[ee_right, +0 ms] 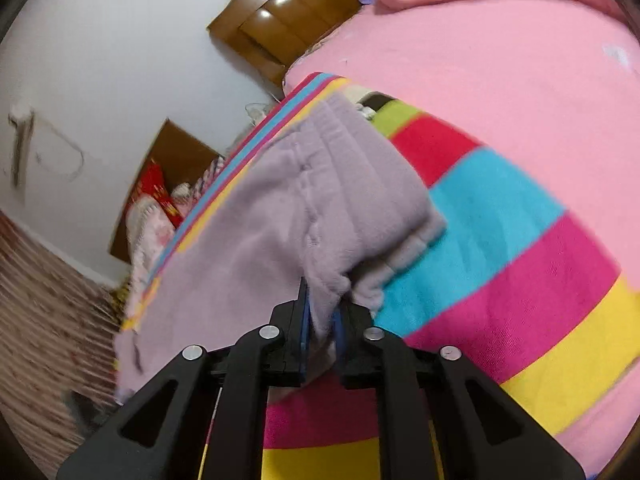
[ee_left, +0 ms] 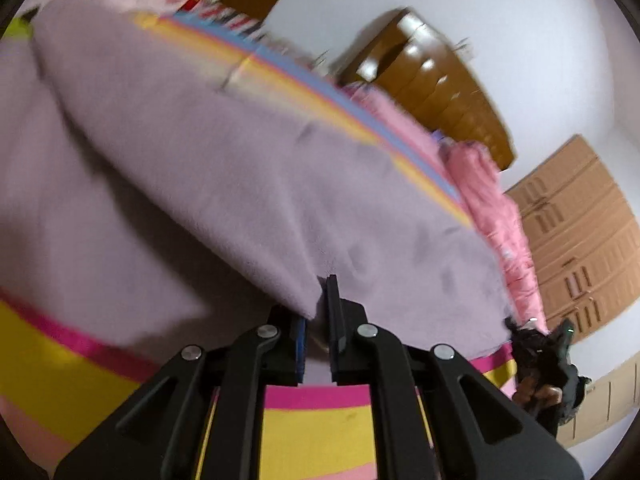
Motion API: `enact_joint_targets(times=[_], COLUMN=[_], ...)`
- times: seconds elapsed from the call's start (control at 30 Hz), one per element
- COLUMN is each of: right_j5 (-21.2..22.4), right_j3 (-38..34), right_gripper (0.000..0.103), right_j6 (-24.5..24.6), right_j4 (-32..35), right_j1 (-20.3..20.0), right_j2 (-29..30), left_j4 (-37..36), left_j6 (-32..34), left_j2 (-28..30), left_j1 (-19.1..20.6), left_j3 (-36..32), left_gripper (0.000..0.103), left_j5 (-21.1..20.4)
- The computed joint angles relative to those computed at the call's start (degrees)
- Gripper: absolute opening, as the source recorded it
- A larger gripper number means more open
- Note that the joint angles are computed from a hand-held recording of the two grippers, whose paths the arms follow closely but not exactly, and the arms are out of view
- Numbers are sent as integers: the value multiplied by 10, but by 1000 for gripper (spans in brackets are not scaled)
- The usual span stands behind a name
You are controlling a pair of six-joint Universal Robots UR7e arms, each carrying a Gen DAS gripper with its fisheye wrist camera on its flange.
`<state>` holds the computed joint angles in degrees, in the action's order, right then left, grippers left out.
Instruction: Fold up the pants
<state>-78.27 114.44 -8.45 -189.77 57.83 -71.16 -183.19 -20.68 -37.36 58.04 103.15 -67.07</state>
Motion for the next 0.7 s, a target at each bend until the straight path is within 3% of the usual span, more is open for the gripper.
enact_joint_targets(times=[0.17,0.37,0.53,0.63,0.7], right_j5=[-20,24,60,62,77], right_j3=[4,10,13,26,39], right_gripper=[9,7,6,23,40], right_j6=[-2,17,29,24,18], right_j4=[-3,-10,-13,-18,-16], right_j1=[12,-8,-23,-18,-18], right_j2=[-7,-1,-1,-9,-18], left_j4=[-17,-26,-40,-44,-50], left_j6=[7,11,-8,-14,-16], left_j2=[-5,-9,-8,-14,-15], left_j1=[1,-8,5,8,7], left_j3=[6,18,24,31,34], left_gripper=[8,9,13,16,21], left_j5=[-8,14,-12,-22,-21])
